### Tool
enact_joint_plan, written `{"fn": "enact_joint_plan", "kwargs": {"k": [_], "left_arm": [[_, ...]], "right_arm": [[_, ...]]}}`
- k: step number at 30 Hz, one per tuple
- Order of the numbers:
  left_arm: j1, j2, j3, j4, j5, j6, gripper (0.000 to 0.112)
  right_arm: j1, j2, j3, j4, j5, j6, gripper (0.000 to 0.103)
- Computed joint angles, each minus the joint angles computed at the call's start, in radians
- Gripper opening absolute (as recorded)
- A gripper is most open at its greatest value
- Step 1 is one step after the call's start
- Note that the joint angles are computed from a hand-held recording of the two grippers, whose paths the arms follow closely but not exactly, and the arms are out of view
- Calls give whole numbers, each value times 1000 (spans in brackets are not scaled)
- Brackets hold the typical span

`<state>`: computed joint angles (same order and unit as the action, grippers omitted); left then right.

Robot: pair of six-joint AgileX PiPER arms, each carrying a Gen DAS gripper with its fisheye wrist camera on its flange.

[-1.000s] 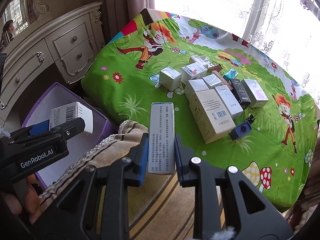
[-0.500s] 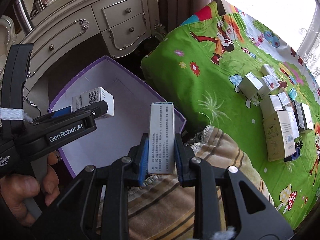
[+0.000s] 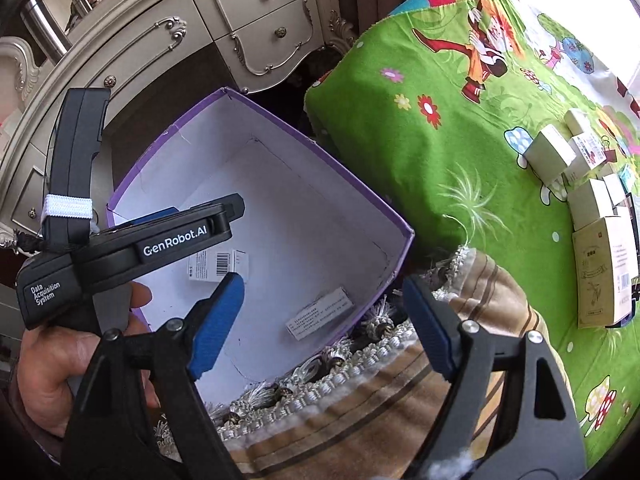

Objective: Organize rigid objects
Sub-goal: 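Move both open tools back over the boxes on the sheet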

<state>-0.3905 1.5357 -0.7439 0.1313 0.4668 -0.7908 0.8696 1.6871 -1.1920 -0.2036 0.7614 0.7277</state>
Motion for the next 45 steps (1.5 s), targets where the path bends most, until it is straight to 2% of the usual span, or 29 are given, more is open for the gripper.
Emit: {"fn": "enact_joint_plan", "kwargs": {"k": [3,5,7,11,13,16,21,22,25,27,32,37,40,45], "left_arm": [[-33,102,-93,-110,16,168,83],[-73,187,-180,-100,54,213,83],[-89,262,-254,-156,79,297,83],[-131,348,-365,-260,114,453,83],[-166,372,-412,-203,147,410,81],[-182,389,-452,-246,161,460,78],[-248,384,-497,-139,209,407,74],[-262,366,-489,-100,213,366,76],[-365,294,-487,145,264,130,77],[-426,240,-474,239,266,40,80],[-489,185,-514,241,242,39,83],[-545,231,-606,156,224,118,83],[-565,299,-675,89,216,180,83],[-601,377,-777,34,246,238,83]], "right_arm": [[3,-53,43,-120,27,112,84],[6,-82,64,-195,64,171,84],[17,-108,84,-276,113,237,84],[11,-170,141,-359,161,315,84],[4,-199,169,-379,175,342,84],[-11,-248,212,-410,204,381,84],[-42,-314,274,-425,258,441,84],[-49,-329,288,-426,270,451,84],[-65,-395,346,-439,308,487,84],[-90,-446,389,-442,320,500,84],[-146,-541,463,-453,358,515,84],[-230,-626,528,-426,354,476,84],[-305,-671,563,-402,327,429,84],[-481,-728,615,-333,245,292,84]]}}
